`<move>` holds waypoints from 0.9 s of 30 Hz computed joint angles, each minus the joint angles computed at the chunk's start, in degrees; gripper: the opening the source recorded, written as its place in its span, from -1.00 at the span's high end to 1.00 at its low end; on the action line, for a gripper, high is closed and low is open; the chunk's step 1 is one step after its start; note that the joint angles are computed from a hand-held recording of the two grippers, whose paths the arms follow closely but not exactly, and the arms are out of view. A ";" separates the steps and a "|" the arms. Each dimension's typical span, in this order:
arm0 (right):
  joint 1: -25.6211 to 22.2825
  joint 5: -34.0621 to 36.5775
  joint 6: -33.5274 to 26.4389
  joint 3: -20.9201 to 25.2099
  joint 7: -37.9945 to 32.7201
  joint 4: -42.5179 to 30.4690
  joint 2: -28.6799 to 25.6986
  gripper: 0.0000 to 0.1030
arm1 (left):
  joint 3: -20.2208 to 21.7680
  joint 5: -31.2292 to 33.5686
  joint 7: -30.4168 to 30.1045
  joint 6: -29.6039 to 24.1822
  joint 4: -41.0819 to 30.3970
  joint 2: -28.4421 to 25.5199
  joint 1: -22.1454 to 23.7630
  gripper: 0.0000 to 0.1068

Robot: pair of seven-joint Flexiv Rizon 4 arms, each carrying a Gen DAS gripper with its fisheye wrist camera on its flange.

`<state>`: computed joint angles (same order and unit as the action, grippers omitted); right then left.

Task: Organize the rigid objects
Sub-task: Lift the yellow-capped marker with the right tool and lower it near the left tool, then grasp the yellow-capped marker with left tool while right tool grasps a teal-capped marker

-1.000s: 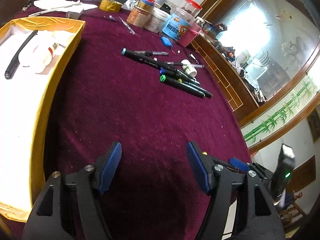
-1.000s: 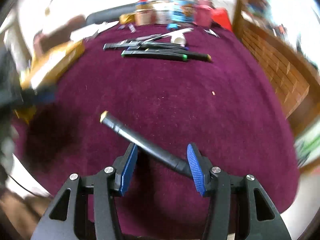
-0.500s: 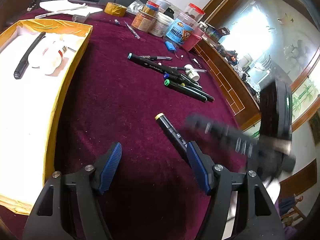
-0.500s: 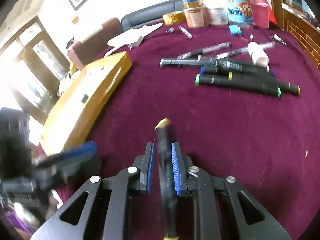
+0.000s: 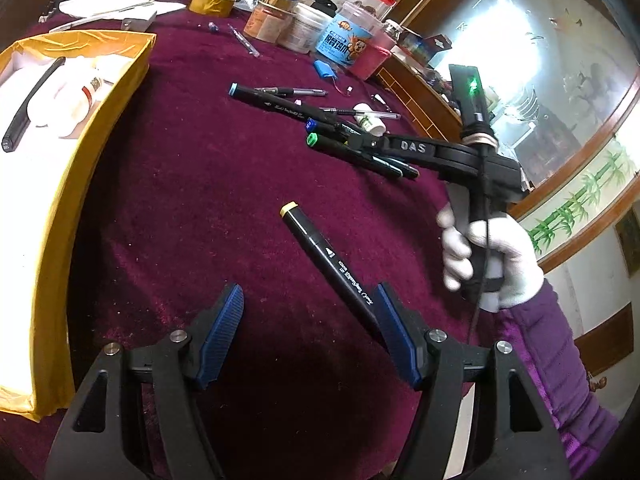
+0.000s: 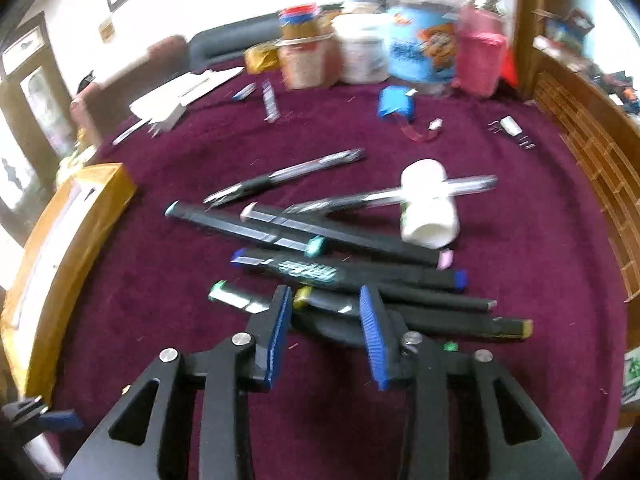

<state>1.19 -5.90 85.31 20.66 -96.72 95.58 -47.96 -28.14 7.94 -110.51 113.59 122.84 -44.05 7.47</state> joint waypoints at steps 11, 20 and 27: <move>0.84 1.84 -4.71 0.69 -6.99 1.14 1.48 0.26 | 0.87 -1.91 0.73 -1.73 -0.97 0.40 -2.10 -0.25; 12.22 -1.05 6.01 -13.11 1.31 12.55 6.17 0.74 | 1.49 -3.85 2.94 -5.72 -3.32 1.19 -4.50 -0.25; -3.09 -2.10 6.73 -0.89 2.92 16.55 6.79 0.74 | 11.29 -11.21 9.88 -16.16 -13.75 -0.35 -17.27 0.05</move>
